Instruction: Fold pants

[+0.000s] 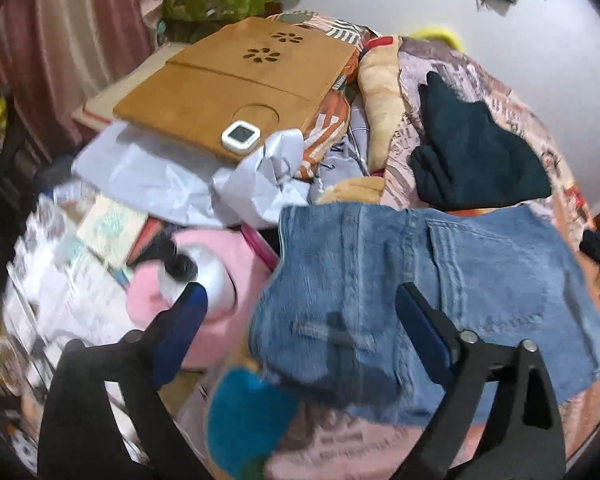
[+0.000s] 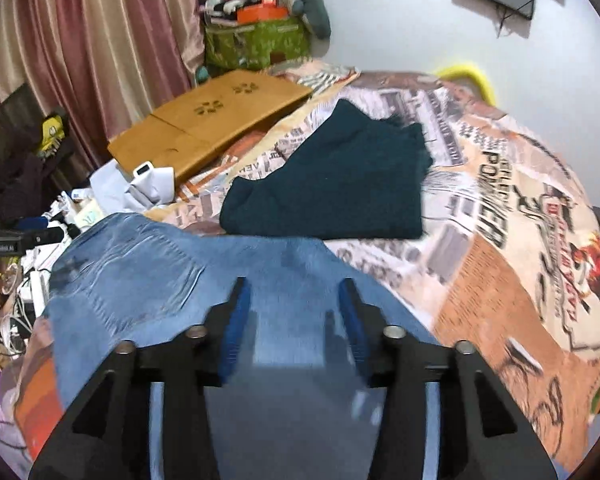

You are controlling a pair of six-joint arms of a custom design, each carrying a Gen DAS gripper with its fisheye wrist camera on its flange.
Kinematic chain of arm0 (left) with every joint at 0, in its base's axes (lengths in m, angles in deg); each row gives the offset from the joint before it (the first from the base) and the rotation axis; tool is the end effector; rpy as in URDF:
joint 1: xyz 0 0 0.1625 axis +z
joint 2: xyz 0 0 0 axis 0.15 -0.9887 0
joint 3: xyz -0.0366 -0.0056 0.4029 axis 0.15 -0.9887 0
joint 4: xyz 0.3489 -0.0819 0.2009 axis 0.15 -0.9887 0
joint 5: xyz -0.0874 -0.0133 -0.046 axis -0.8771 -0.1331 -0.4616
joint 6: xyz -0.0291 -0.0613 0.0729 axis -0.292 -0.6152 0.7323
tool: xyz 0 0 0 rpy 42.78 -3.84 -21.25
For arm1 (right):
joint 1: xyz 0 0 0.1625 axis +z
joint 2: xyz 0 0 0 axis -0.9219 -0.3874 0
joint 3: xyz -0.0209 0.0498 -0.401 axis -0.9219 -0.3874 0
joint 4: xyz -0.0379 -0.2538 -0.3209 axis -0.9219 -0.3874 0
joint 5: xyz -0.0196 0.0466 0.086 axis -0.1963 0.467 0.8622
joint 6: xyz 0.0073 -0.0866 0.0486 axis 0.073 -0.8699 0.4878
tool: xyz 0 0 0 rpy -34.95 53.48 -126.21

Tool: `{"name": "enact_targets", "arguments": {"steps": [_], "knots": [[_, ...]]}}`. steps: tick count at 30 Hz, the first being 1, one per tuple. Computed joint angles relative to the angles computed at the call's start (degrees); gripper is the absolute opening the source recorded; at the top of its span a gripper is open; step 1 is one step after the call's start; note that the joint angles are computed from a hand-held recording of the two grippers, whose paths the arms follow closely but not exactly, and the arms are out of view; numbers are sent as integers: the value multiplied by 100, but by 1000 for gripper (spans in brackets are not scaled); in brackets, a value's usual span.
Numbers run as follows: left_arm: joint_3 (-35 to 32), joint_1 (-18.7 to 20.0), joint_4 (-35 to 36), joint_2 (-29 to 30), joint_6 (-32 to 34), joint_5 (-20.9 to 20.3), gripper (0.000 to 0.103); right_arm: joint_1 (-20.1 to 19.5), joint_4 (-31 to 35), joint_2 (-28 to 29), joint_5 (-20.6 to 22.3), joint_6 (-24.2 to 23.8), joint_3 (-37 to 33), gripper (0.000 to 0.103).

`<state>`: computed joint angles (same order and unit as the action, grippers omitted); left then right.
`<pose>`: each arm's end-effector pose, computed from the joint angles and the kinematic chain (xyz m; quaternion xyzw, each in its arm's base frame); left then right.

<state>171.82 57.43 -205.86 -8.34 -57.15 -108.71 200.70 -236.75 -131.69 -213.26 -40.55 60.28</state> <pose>-0.0146 -0.5089 0.4172 0.1210 0.9336 -0.1955 0.2748 0.4590 -0.3992 0.1079 0.1774 -0.8912 0.2623 0.3249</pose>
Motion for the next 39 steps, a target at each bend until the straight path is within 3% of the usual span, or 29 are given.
{"name": "enact_targets", "arguments": {"steps": [5,10,15,19,21,24,26,29,33,35,39], "knots": [[-18,137,848,-249,-581,-736,96,365,508,-280,-323,615,446,54],[58,261,1074,-299,-734,-1480,94,530,930,-562,-256,1395,859,54],[2,514,1010,33,-1058,-2021,67,544,554,-690,-163,1819,1226,55],[122,472,637,93,-1297,-1609,42,470,151,-776,79,2080,1441,56],[298,240,377,-38,-1156,-1122,17,472,65,-765,84,2118,1476,57],[708,-240,-149,-425,-563,-358,14,458,40,-781,131,2173,1498,58],[877,-453,-386,-647,-210,-133,14,466,62,-808,151,2218,1523,58],[1017,-561,-434,-820,61,-22,14,471,205,-864,205,2346,1517,59],[1039,-185,-162,-607,195,-168,16,440,717,-956,384,2496,1307,59],[1147,-59,-160,-626,295,-239,19,440,537,-928,387,2300,1195,59],[1256,-165,-157,-758,462,-93,25,301,110,-634,428,1687,771,60]]}}
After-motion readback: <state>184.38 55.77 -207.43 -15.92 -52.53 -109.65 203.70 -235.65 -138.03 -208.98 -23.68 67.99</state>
